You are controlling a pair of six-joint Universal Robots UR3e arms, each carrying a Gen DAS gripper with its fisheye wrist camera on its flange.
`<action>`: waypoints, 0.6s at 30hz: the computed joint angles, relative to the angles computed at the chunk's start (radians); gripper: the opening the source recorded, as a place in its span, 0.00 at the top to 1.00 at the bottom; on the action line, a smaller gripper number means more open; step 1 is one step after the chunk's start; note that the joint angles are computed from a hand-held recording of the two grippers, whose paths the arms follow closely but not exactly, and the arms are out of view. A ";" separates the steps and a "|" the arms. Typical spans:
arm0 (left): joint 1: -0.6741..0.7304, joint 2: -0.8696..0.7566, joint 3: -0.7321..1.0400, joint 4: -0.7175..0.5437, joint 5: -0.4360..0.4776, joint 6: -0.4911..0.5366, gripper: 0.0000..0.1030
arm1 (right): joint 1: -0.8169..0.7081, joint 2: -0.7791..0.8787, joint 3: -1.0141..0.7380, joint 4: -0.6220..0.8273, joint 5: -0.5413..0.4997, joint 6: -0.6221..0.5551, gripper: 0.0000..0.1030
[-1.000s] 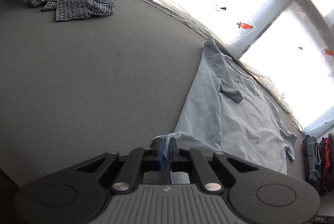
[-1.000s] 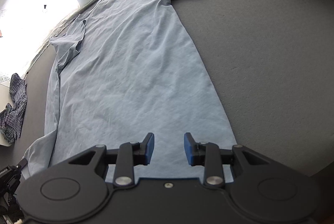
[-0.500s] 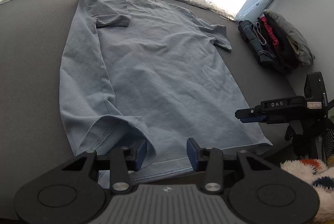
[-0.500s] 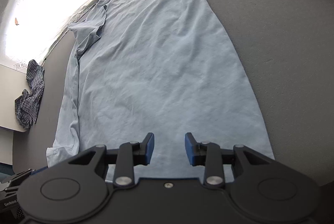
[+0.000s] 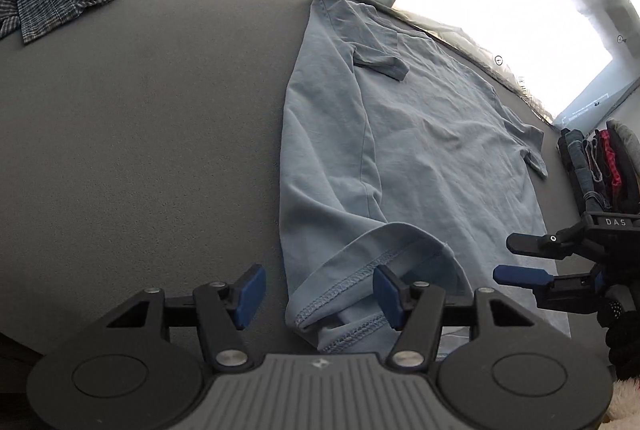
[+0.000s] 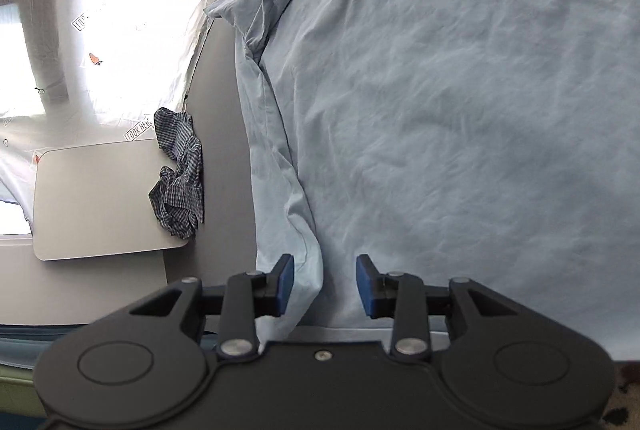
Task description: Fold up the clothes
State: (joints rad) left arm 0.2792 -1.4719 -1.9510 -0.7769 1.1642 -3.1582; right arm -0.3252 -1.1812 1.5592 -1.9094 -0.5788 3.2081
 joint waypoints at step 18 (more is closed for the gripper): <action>0.049 -0.103 -0.033 0.033 -0.134 0.167 0.41 | 0.213 0.180 0.008 -0.347 0.005 0.732 0.49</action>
